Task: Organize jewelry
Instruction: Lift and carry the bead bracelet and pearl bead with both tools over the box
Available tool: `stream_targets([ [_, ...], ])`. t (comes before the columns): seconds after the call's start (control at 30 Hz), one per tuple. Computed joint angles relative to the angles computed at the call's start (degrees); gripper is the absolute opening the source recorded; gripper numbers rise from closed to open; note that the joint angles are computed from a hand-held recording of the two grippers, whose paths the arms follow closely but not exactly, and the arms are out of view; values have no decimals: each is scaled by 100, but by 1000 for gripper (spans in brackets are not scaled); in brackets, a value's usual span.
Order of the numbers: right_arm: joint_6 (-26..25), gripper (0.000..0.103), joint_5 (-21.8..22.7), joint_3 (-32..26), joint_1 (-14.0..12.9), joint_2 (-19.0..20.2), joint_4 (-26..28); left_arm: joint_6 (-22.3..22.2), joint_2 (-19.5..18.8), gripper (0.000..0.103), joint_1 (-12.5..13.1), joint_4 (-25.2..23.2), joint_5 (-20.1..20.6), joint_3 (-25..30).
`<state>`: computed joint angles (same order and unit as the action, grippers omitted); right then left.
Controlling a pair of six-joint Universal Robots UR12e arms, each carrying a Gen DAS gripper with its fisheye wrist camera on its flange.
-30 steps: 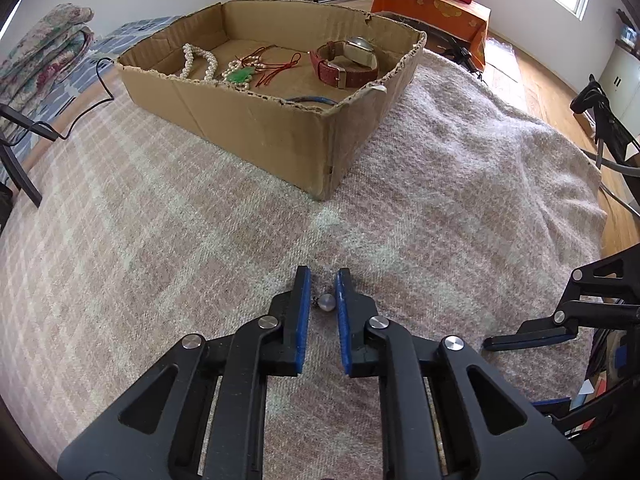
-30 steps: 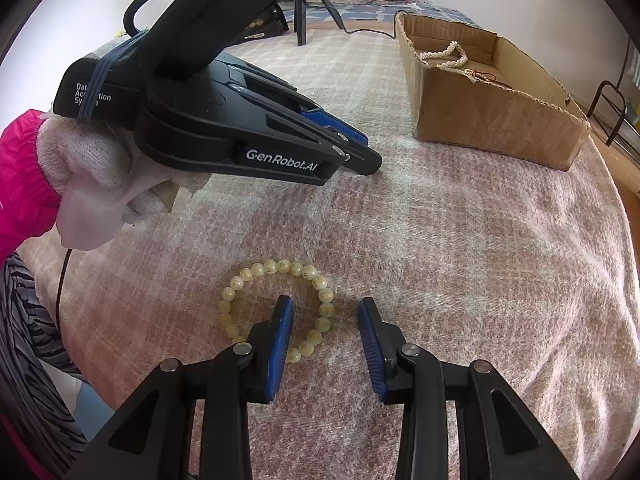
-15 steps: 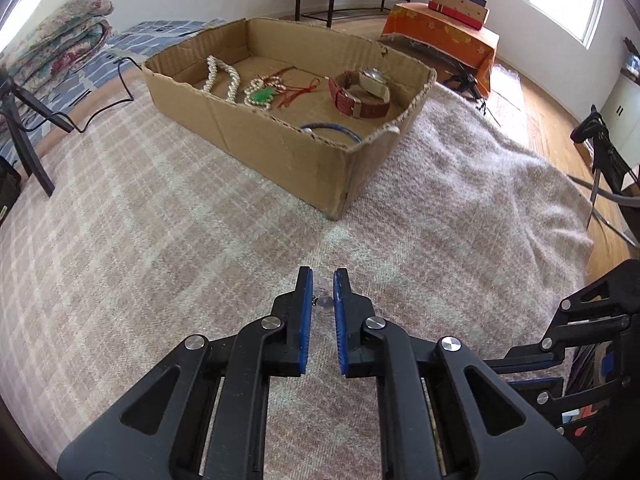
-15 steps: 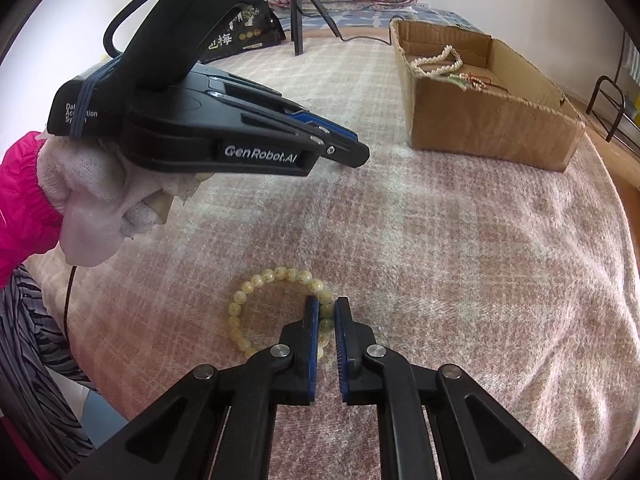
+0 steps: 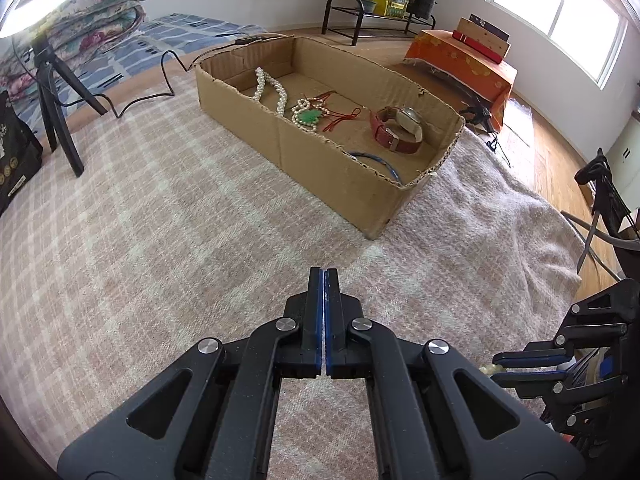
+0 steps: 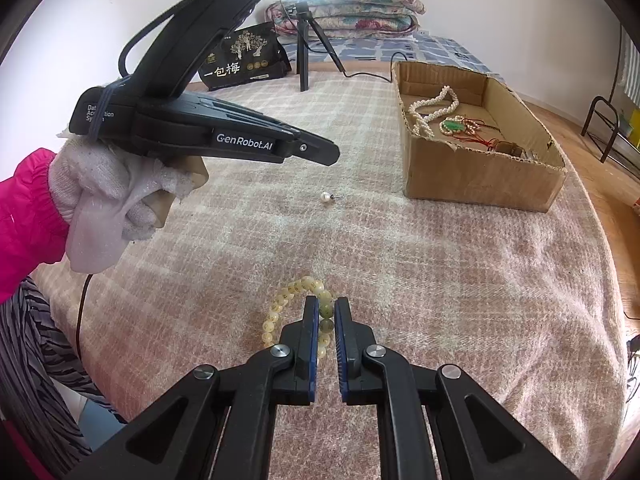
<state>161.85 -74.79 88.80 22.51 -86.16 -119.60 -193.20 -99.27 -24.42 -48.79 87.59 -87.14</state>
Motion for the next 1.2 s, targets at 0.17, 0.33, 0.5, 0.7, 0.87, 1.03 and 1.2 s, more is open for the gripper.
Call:
stream_targets([
  [0.17, 11, 5, -11, -59, 19, 51, -26, 84, 29, 0, 28, 25, -275, -51],
  [0.33, 30, 5, 3, -74, 12, 63, 32, 515, -61, 0, -110, -341, 49, 26],
  [0.5, 2, 5, 44, -67, 7, 56, 57, 443, -65, 23, -98, -356, 70, -18],
  [0.7, -13, 5, 53, -82, 19, 80, 91, 446, -44, 35, -101, -247, 119, -95],
  [0.87, -7, 5, 50, -88, 20, 88, 91, 627, -83, 35, -180, -296, 262, -95],
  [1.03, -15, 5, 49, -97, 25, 111, 108, 638, -110, 22, -200, -256, 351, -86],
  [1.2, 3, 5, 20, -93, 27, 113, 78, 793, -125, 7, -228, -233, 423, -96],
])
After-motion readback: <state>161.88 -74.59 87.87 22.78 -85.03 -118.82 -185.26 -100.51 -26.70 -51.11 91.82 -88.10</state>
